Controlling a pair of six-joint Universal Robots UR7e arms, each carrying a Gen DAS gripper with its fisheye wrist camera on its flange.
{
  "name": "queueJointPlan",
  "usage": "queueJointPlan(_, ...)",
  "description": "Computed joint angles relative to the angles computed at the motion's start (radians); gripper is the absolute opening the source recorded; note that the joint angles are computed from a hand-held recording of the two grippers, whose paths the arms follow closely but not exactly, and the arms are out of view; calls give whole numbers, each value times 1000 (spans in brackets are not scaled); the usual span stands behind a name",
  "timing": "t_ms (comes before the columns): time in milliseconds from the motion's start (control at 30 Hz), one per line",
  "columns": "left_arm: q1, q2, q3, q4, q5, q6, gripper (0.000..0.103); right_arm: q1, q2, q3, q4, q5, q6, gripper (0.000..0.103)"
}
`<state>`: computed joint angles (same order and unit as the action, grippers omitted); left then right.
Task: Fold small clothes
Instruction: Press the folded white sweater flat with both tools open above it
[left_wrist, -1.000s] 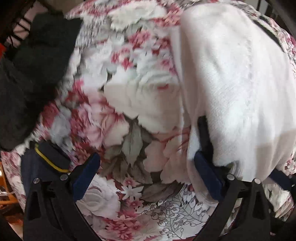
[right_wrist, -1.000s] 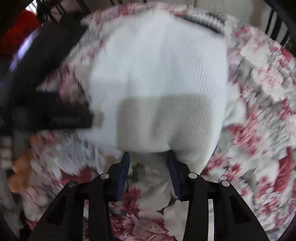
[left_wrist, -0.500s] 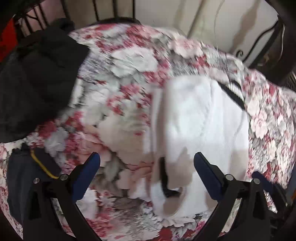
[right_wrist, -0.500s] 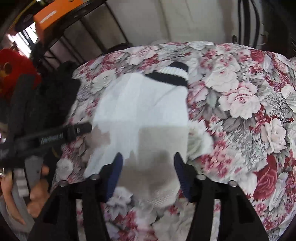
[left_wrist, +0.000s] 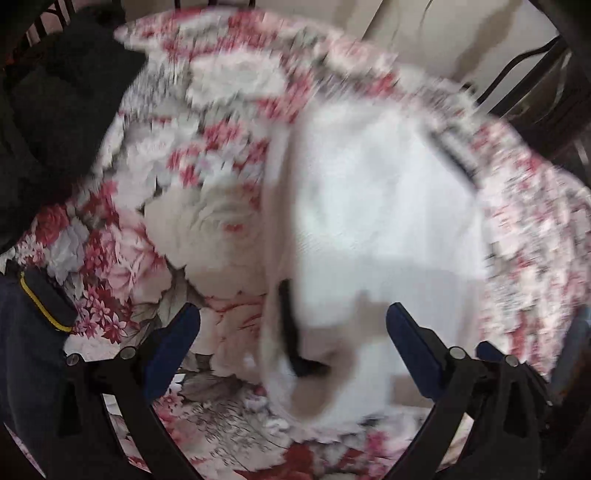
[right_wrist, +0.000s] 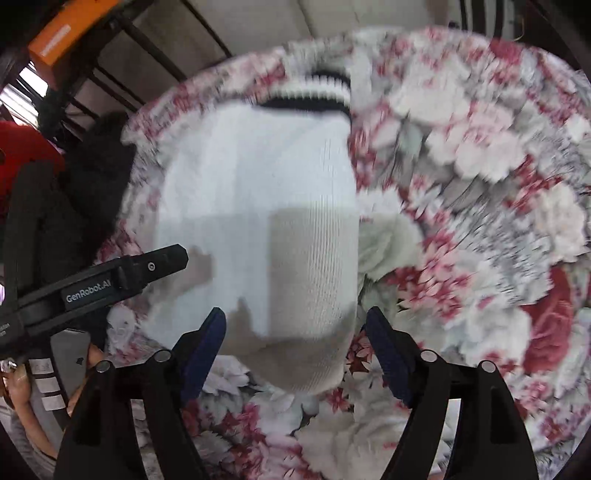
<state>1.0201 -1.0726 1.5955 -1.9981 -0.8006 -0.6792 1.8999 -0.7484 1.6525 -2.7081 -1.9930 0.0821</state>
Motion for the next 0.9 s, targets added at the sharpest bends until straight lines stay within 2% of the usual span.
queueJointPlan(133,-42,-19,24,1,48,7,98,8,-35,35,-52,-39,-23,92)
queueJointPlan(167,-41,-9,13,60,67,-33,98,6,-39,44,-53,-65,-24,95)
queueJointPlan(233,-13,42,-64,217,55,-116,98,-5,-38,48,-9,-108,1,97)
queueJointPlan(267,8,59,-73,262,32,-134,99,-17,-30,35,56,-124,26,97)
queueJointPlan(333,51,61,-67,226,-65,-131,99,-39,-14,21,143,-136,48,99)
queueJointPlan(400,76,38,-58,185,-147,-181,99,-42,-11,39,100,-142,19,99)
queueJointPlan(467,83,26,-62,179,-185,-194,99,-32,-13,23,140,-156,36,99)
queueJointPlan(533,59,12,-51,180,-142,-193,98,-22,-18,17,148,-164,51,99)
queueJointPlan(633,-5,-7,-28,174,-23,-147,98,-6,-42,38,69,-179,41,99)
queueJointPlan(733,-51,-12,-21,191,75,-142,98,-2,-67,54,-16,-158,15,99)
queueJointPlan(900,-41,9,-46,213,90,-145,98,-7,-71,47,-112,-104,-15,99)
